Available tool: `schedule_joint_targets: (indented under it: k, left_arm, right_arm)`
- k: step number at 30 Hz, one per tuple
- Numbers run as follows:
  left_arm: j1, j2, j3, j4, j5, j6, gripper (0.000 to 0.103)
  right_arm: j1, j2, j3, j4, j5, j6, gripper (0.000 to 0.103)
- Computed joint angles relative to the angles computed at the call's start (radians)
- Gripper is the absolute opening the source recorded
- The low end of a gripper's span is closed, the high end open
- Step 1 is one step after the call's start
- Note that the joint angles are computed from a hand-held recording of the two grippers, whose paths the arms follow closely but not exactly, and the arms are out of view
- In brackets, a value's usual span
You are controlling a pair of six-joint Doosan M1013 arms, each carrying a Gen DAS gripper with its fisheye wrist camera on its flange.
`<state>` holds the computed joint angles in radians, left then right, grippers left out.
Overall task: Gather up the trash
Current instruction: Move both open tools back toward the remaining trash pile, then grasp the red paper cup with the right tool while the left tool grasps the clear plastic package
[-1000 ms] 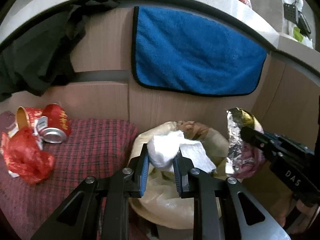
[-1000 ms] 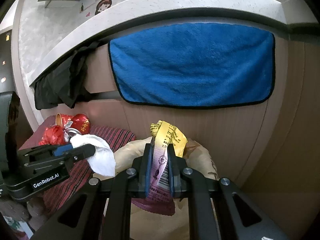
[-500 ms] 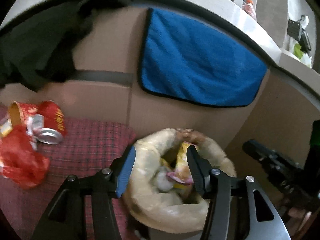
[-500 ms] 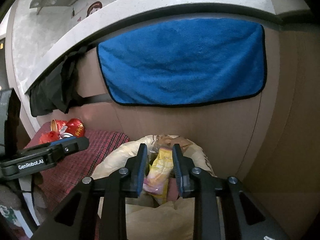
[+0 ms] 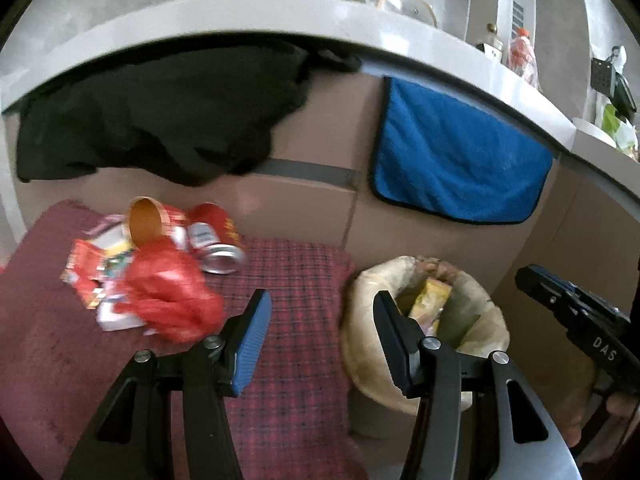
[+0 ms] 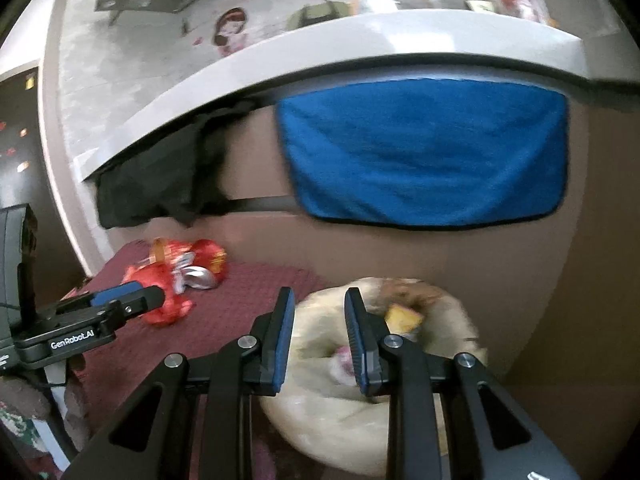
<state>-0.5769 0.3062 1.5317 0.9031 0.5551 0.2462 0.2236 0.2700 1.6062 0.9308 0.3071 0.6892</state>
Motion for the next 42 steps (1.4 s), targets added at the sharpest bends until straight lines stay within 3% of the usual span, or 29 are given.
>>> schedule_joint_targets:
  k: [9,17,23,29,36,42]
  left_arm:
    - [0.018,-0.109,0.142,0.16,0.041,-0.182,0.054]
    - [0.127,-0.191,0.271,0.22,-0.034,-0.349,0.054]
    - [0.217,-0.203,0.306,0.135,-0.11,-0.285,0.054]
    - [0.263,-0.178,0.304,0.067,-0.173,-0.231,0.054]
    - [0.341,-0.119,0.257,-0.288,-0.27,0.05,0.054]
    - [0.412,-0.05,0.181,-0.405,-0.294,0.155,0.054]
  right_arm:
    - [0.1,0.008,-0.03,-0.072,0.023,0.005,0.024]
    - [0.173,0.056,-0.101,-0.186,0.076,0.071,0.024]
    - [0.204,0.129,-0.183,-0.178,0.171,0.022,0.024]
    - [0.231,0.215,-0.286,-0.245,0.227,0.045,0.024]
    - [0.234,0.28,-0.369,-0.253,0.239,0.099,0.025]
    - [0.226,0.302,-0.39,-0.248,0.276,0.095,0.025]
